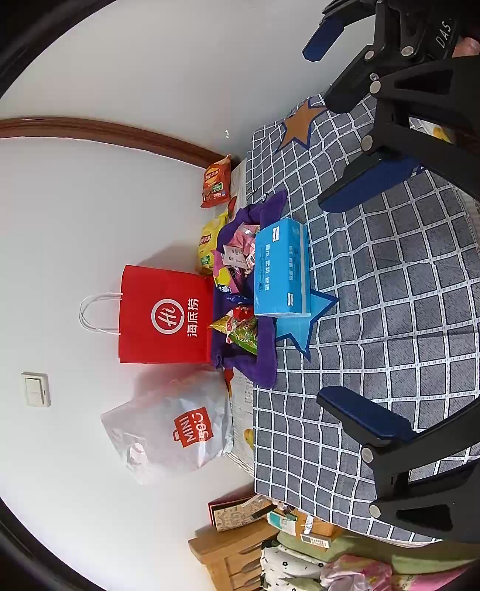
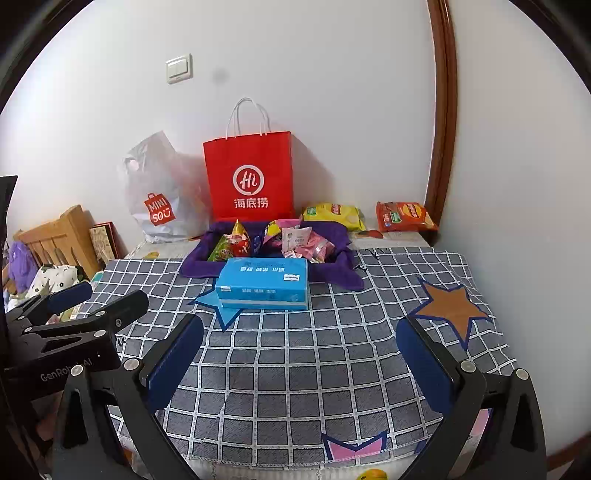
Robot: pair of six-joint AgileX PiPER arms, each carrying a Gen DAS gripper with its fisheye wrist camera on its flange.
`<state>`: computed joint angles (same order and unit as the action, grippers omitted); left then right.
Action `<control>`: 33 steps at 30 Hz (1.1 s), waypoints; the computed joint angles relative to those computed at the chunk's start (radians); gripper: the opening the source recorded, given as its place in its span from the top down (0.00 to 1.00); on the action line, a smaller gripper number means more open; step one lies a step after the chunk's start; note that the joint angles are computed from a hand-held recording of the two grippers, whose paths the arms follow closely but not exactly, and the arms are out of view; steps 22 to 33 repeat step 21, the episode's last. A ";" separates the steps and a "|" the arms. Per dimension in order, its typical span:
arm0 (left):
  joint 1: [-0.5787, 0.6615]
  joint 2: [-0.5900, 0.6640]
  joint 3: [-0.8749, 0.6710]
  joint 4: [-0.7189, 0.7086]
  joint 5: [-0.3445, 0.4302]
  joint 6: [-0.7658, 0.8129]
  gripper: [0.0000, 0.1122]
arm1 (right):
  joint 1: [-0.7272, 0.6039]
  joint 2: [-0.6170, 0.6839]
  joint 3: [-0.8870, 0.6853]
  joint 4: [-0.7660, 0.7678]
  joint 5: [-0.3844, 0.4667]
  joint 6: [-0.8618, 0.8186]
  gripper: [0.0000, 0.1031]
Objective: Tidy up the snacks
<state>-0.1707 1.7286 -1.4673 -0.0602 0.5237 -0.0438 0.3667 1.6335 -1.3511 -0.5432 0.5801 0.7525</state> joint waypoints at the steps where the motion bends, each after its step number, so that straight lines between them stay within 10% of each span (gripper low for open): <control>1: 0.001 0.000 0.000 -0.003 0.000 0.003 0.15 | 0.000 0.000 0.000 0.000 -0.001 0.001 0.00; 33: 0.009 0.002 0.004 -0.005 -0.004 0.006 0.15 | 0.007 -0.007 0.017 -0.016 -0.018 0.010 0.00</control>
